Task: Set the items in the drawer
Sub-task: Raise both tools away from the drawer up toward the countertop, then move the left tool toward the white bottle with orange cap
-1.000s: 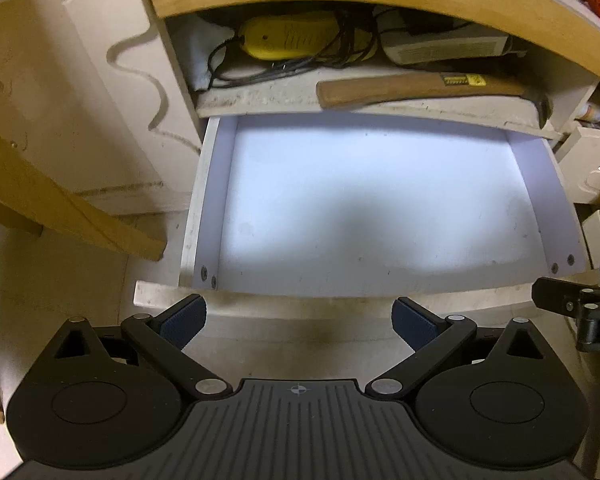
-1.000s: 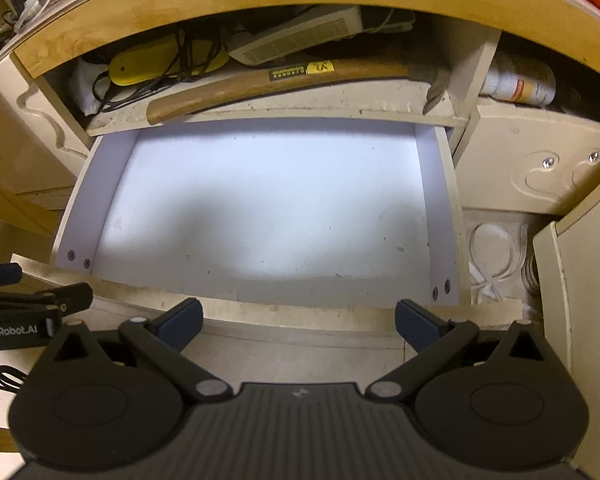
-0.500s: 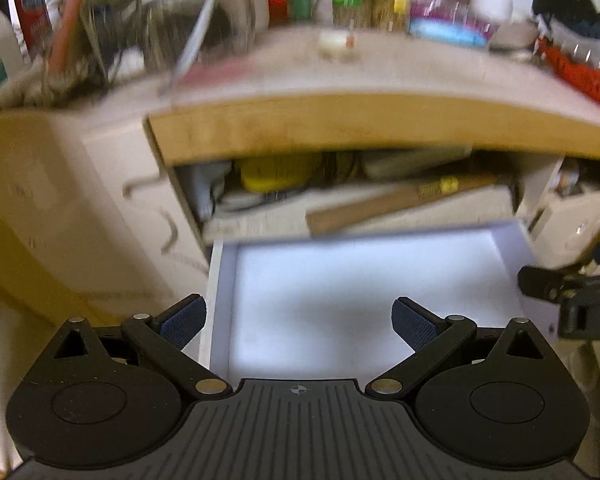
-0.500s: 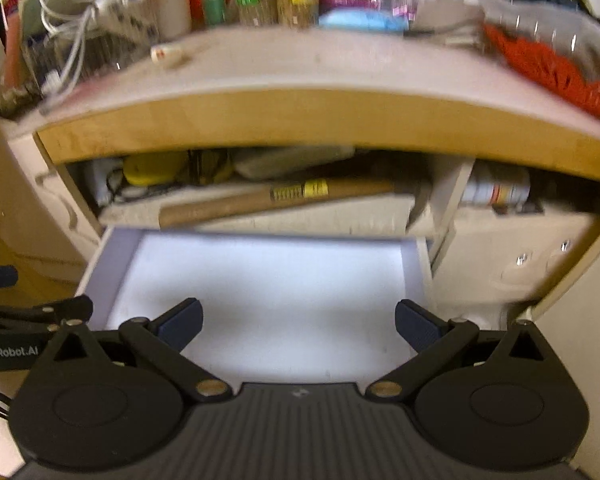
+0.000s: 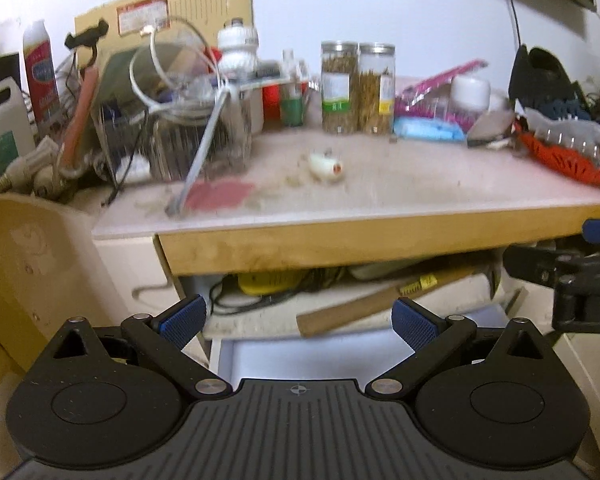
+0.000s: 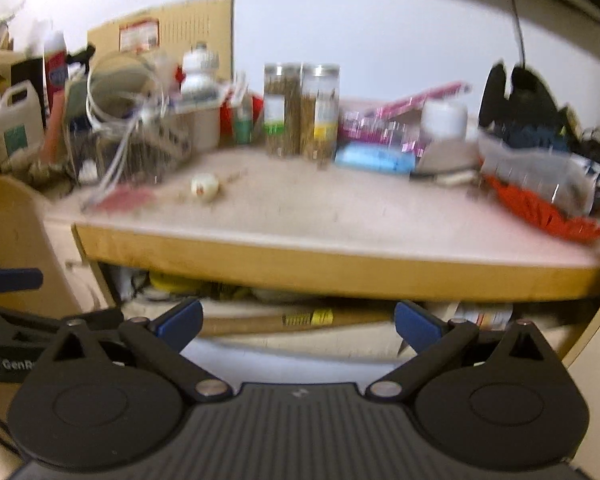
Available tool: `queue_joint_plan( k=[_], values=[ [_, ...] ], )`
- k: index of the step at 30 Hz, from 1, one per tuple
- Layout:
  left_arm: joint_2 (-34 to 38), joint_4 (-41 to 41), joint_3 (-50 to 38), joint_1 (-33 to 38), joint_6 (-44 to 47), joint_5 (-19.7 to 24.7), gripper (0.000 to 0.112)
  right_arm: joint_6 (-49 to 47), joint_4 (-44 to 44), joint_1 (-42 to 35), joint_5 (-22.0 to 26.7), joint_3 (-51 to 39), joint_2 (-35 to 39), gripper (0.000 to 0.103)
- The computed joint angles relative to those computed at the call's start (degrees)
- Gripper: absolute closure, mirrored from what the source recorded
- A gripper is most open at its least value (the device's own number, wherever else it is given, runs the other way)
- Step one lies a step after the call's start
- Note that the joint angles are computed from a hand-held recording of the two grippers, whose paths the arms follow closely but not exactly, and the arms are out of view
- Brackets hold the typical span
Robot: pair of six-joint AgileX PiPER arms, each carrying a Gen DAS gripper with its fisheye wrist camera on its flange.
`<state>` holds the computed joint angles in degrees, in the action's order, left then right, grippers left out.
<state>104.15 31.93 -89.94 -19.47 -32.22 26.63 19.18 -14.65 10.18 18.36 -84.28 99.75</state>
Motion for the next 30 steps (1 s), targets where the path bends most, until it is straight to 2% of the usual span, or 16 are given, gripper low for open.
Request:
queue_joint_plan(
  k=[3,10,18,23,30],
  values=[
    [-0.8,3.1,0.7,0.0,-2.8,-2.4,0.010,6.7,-7.5,0.5,-2.2,0.9,-1.2,0.000],
    [-1.7,8.2,1.2,0.3,-7.0,-6.6,0.010,15.8,-17.6,0.7,-5.1,2.0,-2.1,0.000],
    [-1.1,6.2,0.9,0.6,-5.0,-7.6,0.010,16.7,-18.8,0.4,-4.9,2.2,-2.0,0.000],
    [0.2,5.6,-0.5,0.6,-4.7,-6.5,0.010,19.9,-21.9,0.4,-5.1,2.6,-1.7,0.000],
    [2.3,5.4,-2.2,1.5,-3.2,-9.7,0.010,25.3,-26.8,0.0,-5.3,1.7,-0.2,0.000]
  ],
)
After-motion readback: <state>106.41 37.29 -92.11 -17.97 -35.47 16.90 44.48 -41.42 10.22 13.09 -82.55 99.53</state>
